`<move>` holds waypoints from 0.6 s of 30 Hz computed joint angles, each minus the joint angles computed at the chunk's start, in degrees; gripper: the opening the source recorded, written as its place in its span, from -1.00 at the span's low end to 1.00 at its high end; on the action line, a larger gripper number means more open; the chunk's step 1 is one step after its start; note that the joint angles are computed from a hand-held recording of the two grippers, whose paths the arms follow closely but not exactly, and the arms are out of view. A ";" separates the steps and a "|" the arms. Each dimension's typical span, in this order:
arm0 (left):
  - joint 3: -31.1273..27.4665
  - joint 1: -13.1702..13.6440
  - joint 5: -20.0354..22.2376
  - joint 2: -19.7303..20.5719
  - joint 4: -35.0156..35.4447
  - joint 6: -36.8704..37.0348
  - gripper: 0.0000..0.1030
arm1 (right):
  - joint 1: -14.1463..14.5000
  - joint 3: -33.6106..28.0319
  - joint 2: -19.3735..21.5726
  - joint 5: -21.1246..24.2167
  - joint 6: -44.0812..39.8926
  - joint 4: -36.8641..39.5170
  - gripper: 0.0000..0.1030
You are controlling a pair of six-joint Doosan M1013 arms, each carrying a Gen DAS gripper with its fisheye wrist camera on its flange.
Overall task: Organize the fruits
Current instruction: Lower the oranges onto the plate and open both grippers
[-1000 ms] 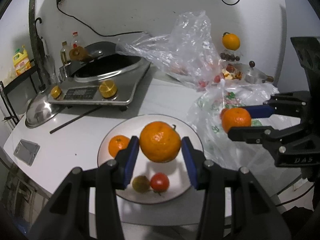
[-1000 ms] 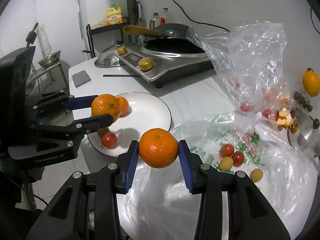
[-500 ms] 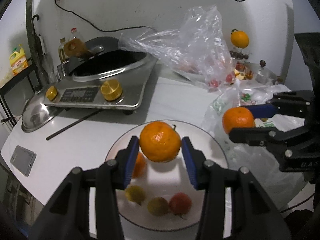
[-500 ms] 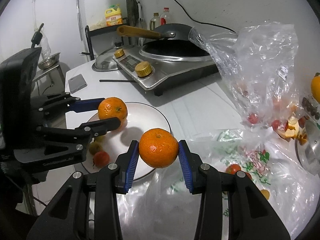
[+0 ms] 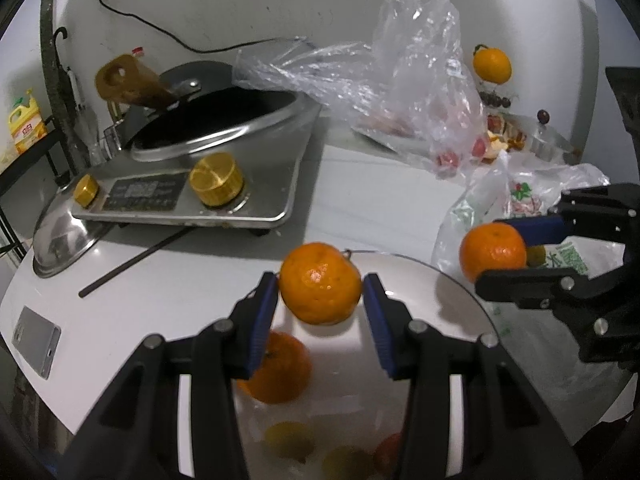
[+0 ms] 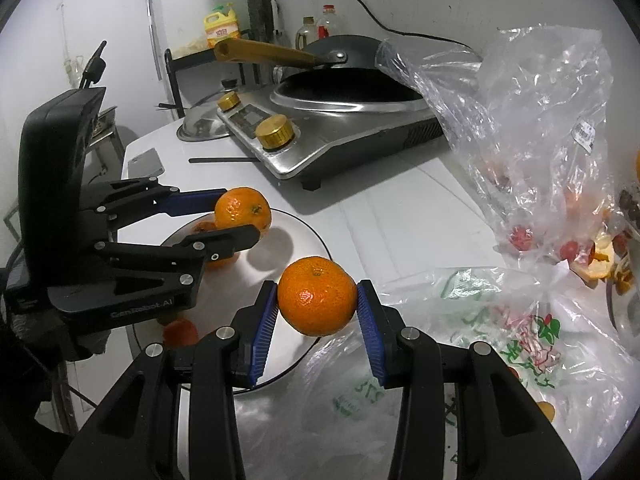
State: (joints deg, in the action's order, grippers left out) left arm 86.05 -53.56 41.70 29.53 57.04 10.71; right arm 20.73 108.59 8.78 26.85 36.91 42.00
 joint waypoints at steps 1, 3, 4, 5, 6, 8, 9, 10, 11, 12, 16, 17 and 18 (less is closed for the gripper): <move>-0.34 0.17 0.16 0.28 -0.78 0.95 -0.12 | -0.11 -0.06 0.18 0.04 -0.08 0.20 -0.17; -0.59 0.35 0.34 0.55 -1.82 2.09 -0.12 | -0.23 -0.16 0.44 0.12 -0.04 0.38 -0.17; -0.76 0.47 0.36 0.71 -2.50 2.78 -0.12 | -0.27 -0.15 0.48 0.18 -0.20 0.58 -0.17; -0.90 0.57 0.34 0.84 -3.16 3.48 -0.12 | -0.30 -0.18 0.54 0.34 0.06 0.41 -0.17; -0.97 0.63 0.37 0.93 -3.50 3.74 -0.12 | -0.32 -0.21 0.61 0.47 0.16 0.33 -0.17; -1.04 0.76 0.27 1.09 -4.13 3.76 -0.12 | -0.37 -0.21 0.74 0.58 -0.02 0.50 -0.17; -1.15 0.78 0.33 1.20 -4.42 4.05 -0.12 | -0.37 -0.22 0.79 0.62 0.25 0.28 -0.17; -1.28 0.80 0.45 1.35 -4.80 4.41 -0.12 | -0.37 -0.28 0.88 0.64 0.38 0.16 -0.17; -1.37 0.81 0.52 1.45 -5.14 4.63 -0.12 | -0.35 -0.27 0.88 0.66 0.49 0.09 -0.17; -1.43 0.83 0.60 1.55 -5.40 4.79 -0.12 | -0.33 -0.32 0.93 0.68 0.62 -0.01 -0.17; -1.38 0.95 0.31 1.53 -5.29 4.45 -0.11 | -0.32 -0.40 1.02 0.72 0.92 -0.40 -0.17; -1.39 0.92 0.40 1.55 -5.13 4.34 -0.11 | -0.27 -0.44 1.08 0.68 1.05 -0.57 -0.17; -1.41 0.92 0.53 1.55 -5.10 4.28 -0.11 | -0.23 -0.47 1.12 0.66 1.18 -0.71 -0.17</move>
State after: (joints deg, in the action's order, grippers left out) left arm 84.64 -52.64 42.23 31.07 51.94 14.98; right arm 20.50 108.13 9.90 27.52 38.09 41.29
